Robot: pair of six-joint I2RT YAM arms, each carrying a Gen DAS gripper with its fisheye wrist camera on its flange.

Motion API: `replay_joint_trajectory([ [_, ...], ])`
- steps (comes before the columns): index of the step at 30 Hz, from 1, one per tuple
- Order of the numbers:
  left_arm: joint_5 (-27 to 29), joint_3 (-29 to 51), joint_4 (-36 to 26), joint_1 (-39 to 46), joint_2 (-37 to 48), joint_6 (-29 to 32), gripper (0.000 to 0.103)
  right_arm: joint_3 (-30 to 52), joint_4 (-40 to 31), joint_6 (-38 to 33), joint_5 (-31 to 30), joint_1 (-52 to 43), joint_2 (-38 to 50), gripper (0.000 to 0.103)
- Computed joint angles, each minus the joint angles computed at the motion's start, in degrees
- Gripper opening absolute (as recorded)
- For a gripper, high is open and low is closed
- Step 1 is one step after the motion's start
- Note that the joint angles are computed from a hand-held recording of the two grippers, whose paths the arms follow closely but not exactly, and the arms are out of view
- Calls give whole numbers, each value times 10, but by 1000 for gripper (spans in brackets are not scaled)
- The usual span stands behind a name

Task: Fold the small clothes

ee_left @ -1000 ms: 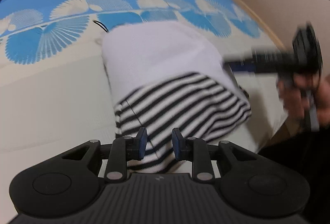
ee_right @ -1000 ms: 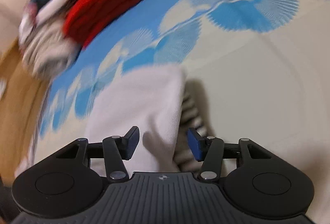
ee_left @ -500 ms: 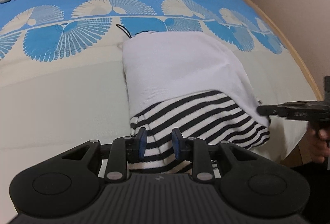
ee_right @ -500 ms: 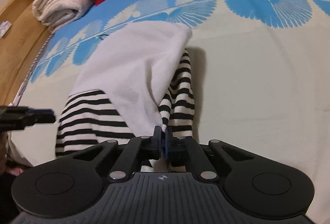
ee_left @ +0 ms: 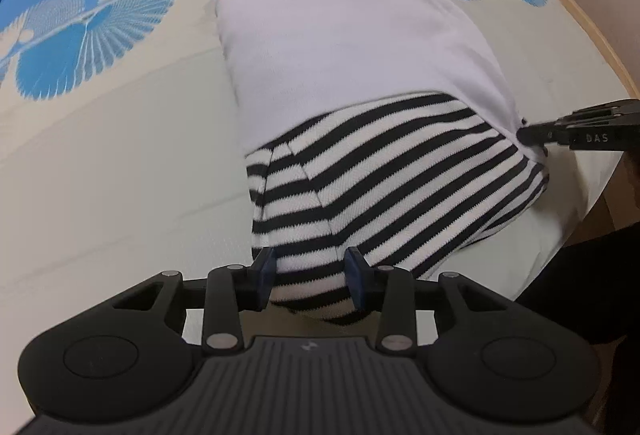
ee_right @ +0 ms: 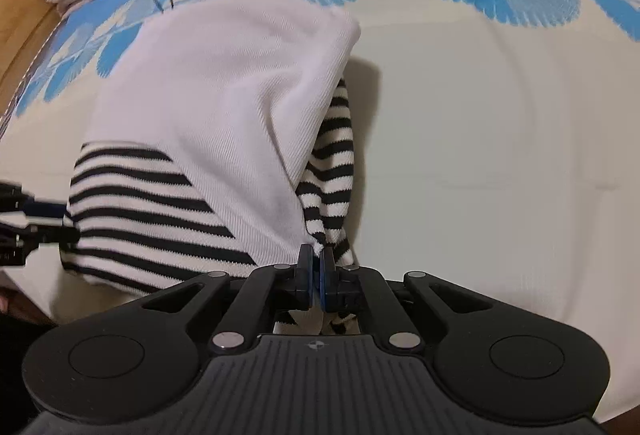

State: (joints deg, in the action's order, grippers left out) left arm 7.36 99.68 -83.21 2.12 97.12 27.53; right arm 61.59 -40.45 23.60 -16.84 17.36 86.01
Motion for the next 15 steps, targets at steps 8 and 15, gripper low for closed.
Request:
replay_joint_trajectory([
  [8,92,22,35,16,-27,-18,42,-64,100,-30,9,11,-138,9],
  [15,11,-16,33,-4,-6,-7,52,35,-86,-190,35,87,48,9],
])
